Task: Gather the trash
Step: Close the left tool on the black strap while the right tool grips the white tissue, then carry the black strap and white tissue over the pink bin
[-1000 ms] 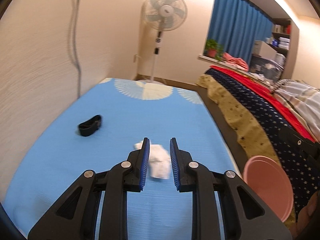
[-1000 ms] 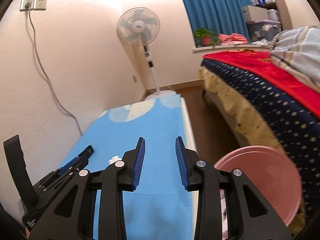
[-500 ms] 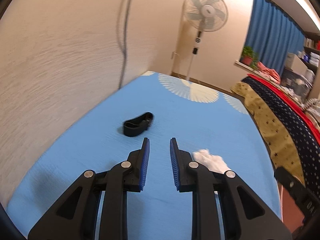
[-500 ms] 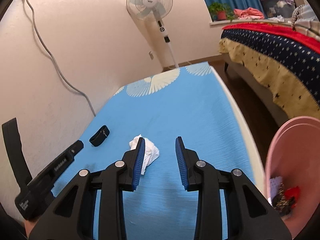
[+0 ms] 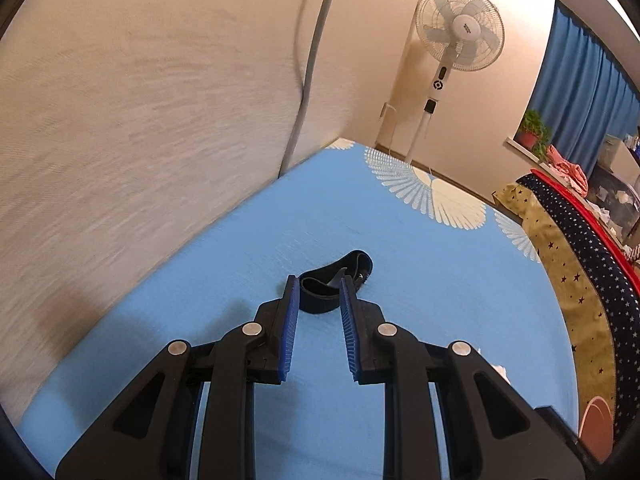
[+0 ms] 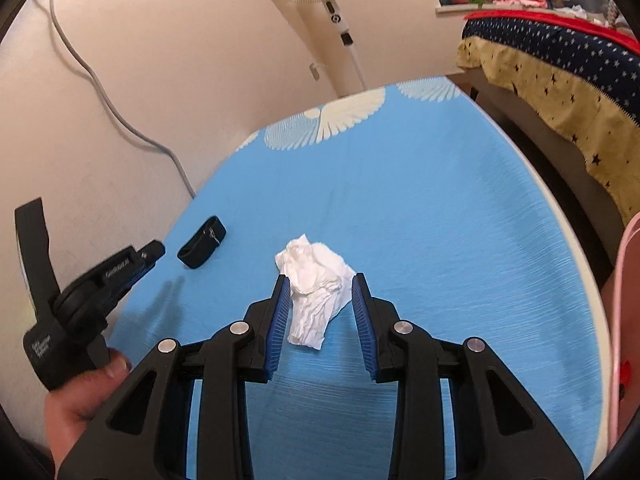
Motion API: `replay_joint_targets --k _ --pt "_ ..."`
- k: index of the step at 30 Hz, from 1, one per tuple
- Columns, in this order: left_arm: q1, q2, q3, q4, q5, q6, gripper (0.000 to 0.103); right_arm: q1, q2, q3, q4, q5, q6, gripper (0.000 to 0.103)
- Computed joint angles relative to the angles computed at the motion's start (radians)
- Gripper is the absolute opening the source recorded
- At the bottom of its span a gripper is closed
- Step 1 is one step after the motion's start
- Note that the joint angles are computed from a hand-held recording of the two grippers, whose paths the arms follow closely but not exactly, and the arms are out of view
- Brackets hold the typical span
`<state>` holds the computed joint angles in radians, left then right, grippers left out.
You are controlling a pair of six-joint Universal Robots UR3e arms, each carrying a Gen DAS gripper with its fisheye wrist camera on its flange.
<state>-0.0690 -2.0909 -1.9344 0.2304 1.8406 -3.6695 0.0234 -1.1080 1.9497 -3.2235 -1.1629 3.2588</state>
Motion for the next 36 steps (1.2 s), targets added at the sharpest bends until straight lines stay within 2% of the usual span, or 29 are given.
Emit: replay_joint_targets --k 8,13,14,17,19,20,21,30,36 --pt "0.055 -0.033 0.056 -0.090 -0.068 -0.032 0.021 0.024 0.033 -0.068 0.108 -0.032 -0.010 0.031" --pt "0.072 -0.045 0.080 -0.127 -0.119 -0.017 0.020 0.044 0.038 -0.098 0.167 -0.048 -0.039 0.012" --pt "0.075 -0.046 0.077 -0.119 -0.132 -0.013 0.015 0.043 0.036 -0.095 0.165 -0.047 -0.039 0.010" --pt "0.076 -0.050 0.081 -0.119 -0.138 0.001 0.012 0.035 0.031 -0.081 0.153 -0.033 -0.037 0.008" --pt "0.070 -0.050 0.086 -0.125 -0.132 0.002 0.009 0.029 0.024 -0.060 0.127 -0.023 -0.036 0.007" --pt "0.069 -0.050 0.086 -0.124 -0.132 0.004 0.003 0.026 0.018 -0.050 0.117 -0.021 -0.037 0.006" --pt "0.068 -0.050 0.089 -0.129 -0.130 0.006 0.001 0.025 0.016 -0.045 0.111 -0.021 -0.037 0.006" --pt "0.041 -0.018 0.074 -0.124 -0.114 0.017 0.001 -0.010 -0.056 0.003 0.074 -0.031 -0.021 0.005" --pt "-0.014 0.056 0.052 -0.144 -0.080 0.042 0.001 -0.047 -0.172 0.079 0.058 -0.034 -0.036 0.005"
